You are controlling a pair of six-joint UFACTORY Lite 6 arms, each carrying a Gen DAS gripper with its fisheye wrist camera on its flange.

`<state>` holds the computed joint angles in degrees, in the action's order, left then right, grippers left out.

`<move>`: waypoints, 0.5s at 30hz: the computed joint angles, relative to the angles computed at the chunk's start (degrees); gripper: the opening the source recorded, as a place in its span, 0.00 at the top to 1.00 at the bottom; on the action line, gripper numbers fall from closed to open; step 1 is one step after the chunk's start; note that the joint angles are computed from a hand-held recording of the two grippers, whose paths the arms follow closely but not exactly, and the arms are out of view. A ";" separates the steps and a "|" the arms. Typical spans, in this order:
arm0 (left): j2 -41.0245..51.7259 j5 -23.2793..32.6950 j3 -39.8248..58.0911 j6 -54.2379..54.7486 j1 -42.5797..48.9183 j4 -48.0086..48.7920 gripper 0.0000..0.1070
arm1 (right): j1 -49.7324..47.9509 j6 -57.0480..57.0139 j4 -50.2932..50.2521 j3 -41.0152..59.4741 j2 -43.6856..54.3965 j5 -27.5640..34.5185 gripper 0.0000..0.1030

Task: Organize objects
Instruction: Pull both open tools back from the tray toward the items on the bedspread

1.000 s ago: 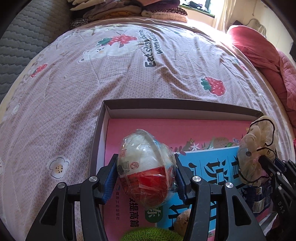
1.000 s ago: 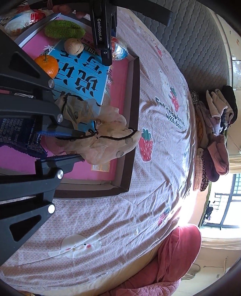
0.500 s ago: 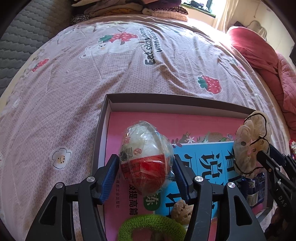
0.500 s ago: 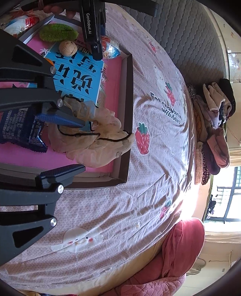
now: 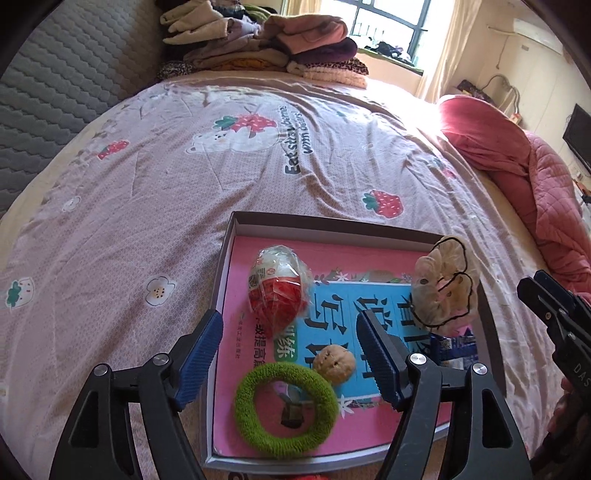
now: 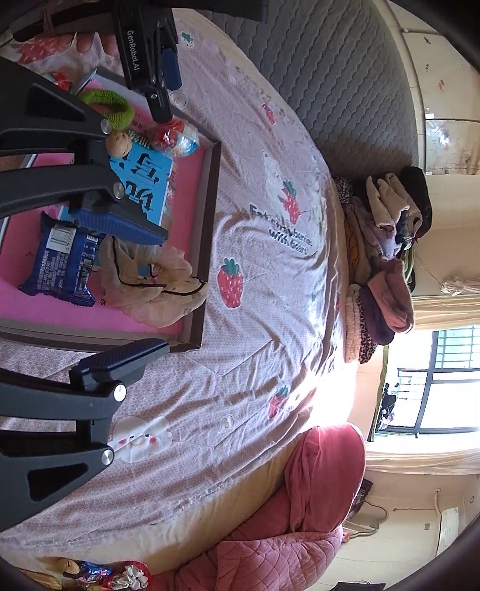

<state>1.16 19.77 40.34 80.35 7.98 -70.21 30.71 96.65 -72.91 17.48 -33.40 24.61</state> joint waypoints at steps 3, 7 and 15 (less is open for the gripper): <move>-8.43 3.17 -5.17 1.06 2.45 -0.22 0.28 | 6.59 -8.71 10.06 -0.71 -8.64 7.58 0.45; -19.10 7.08 -10.38 -2.26 5.57 4.30 0.28 | 21.22 -8.13 13.32 -0.86 -17.96 24.47 0.43; -39.45 17.77 -19.44 -9.70 13.27 13.57 0.28 | 57.76 6.88 14.88 0.51 -22.33 57.36 0.38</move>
